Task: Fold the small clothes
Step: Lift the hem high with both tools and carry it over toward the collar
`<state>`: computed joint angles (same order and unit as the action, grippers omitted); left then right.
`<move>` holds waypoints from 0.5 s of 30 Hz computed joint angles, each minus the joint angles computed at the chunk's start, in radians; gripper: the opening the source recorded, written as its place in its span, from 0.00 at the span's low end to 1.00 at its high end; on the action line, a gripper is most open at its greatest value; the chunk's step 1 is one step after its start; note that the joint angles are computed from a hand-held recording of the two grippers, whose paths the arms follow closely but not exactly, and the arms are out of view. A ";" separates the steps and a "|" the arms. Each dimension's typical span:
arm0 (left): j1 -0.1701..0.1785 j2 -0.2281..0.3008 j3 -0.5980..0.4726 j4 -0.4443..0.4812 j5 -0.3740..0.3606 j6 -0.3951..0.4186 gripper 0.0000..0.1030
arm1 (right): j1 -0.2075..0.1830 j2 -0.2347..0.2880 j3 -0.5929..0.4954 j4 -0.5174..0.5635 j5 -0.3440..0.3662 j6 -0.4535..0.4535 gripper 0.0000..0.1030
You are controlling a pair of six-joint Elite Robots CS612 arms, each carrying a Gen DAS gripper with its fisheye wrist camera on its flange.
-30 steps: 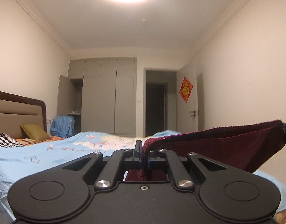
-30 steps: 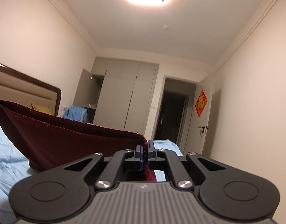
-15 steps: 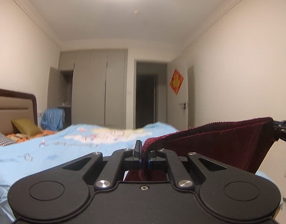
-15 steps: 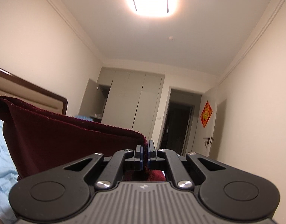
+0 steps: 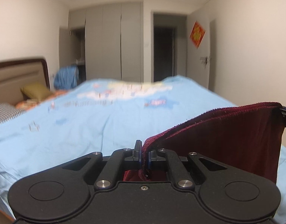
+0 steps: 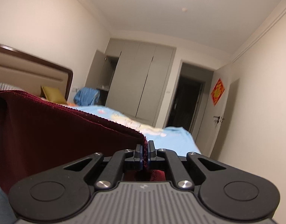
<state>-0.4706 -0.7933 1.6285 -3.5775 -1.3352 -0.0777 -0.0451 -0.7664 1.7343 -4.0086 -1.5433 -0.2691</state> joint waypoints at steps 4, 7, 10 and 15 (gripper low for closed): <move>0.017 0.051 -0.093 0.121 -0.003 0.022 0.06 | 0.009 0.047 -0.093 0.115 -0.019 -0.028 0.05; 0.024 0.091 -0.156 0.193 -0.002 0.020 0.06 | 0.011 0.081 -0.157 0.199 -0.027 -0.029 0.05; 0.031 0.124 -0.208 0.256 0.000 0.013 0.06 | 0.018 0.116 -0.208 0.257 -0.041 -0.043 0.05; 0.038 0.168 -0.288 0.342 0.006 0.018 0.06 | 0.030 0.166 -0.276 0.338 -0.066 -0.043 0.05</move>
